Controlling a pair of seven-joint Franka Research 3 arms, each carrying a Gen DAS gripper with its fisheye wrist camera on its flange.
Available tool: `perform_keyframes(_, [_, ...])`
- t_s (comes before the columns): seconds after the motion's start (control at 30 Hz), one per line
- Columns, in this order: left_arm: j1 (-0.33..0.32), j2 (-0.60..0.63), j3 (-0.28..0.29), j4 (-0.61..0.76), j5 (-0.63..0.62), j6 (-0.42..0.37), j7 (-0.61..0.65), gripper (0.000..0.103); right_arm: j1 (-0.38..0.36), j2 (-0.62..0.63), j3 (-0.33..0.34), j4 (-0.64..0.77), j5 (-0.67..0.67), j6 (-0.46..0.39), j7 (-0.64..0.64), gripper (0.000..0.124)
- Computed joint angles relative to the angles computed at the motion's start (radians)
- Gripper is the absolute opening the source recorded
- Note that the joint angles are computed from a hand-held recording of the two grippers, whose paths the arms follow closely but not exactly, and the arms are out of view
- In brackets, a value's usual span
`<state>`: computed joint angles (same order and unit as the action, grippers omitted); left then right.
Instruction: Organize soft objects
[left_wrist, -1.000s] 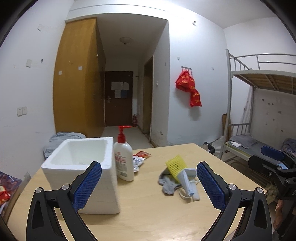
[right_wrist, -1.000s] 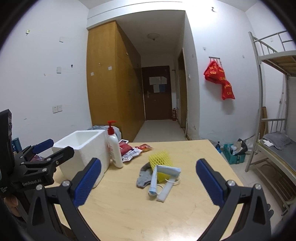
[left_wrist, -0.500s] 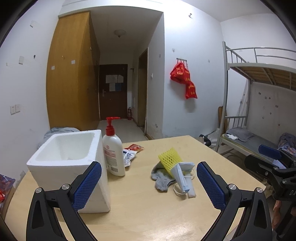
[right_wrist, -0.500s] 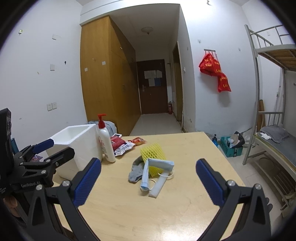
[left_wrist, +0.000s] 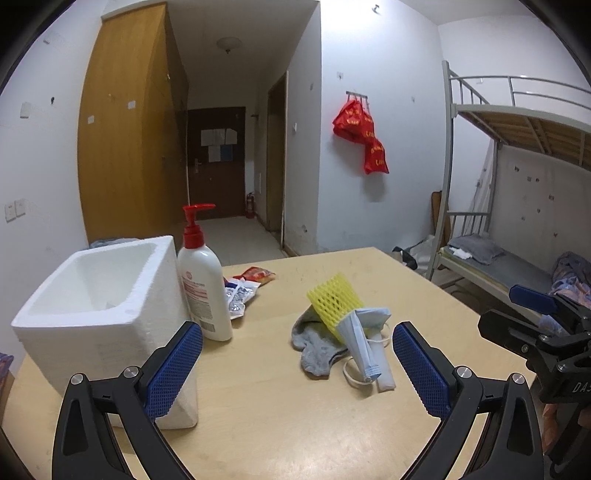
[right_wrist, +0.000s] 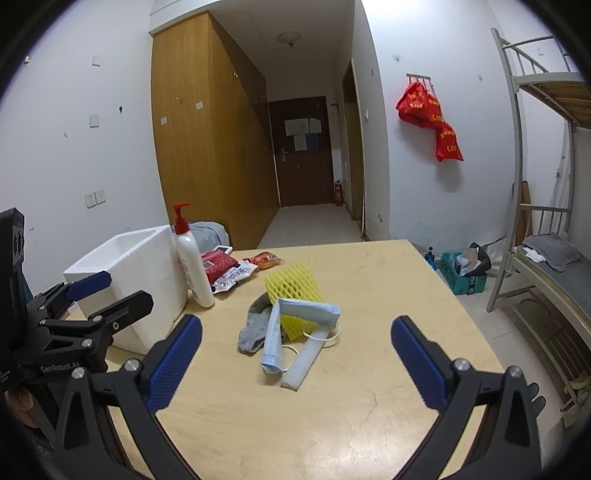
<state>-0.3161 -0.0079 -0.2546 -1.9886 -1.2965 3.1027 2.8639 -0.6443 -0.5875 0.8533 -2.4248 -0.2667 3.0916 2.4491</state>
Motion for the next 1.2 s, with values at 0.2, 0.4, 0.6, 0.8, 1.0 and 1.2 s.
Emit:
perform_keyframes(0.2, [0.024, 0.062, -0.012, 0.016, 0.270, -0.013, -0.255, 0.103, -0.013, 0.068, -0.005, 0.016, -0.016, 0.012, -0.020, 0.103])
perform_keyframes(0.4, [0.076, 0.126, -0.045, 0.061, 0.457, -0.074, -0.423, 0.103, -0.011, 0.135, -0.026, 0.042, -0.054, 0.007, -0.031, 0.103])
perform_keyframes(0.6, [0.100, 0.189, -0.056, 0.109, 0.669, -0.135, -0.592, 0.103, 0.018, 0.226, -0.069, 0.081, -0.119, -0.014, -0.027, 0.103])
perform_keyframes(0.8, [0.155, 0.262, -0.107, 0.185, 0.746, -0.232, -0.660, 0.103, 0.069, 0.315, -0.127, 0.127, -0.194, -0.033, -0.017, 0.103])
perform_keyframes(1.0, [0.167, 0.338, -0.113, 0.269, 0.875, -0.312, -0.778, 0.099, 0.162, 0.397, -0.224, 0.162, -0.233, -0.041, -0.023, 0.103])
perform_keyframes(1.2, [0.174, 0.410, -0.122, 0.357, 0.968, -0.393, -0.846, 0.092, 0.278, 0.474, -0.333, 0.209, -0.217, -0.065, -0.083, 0.103])
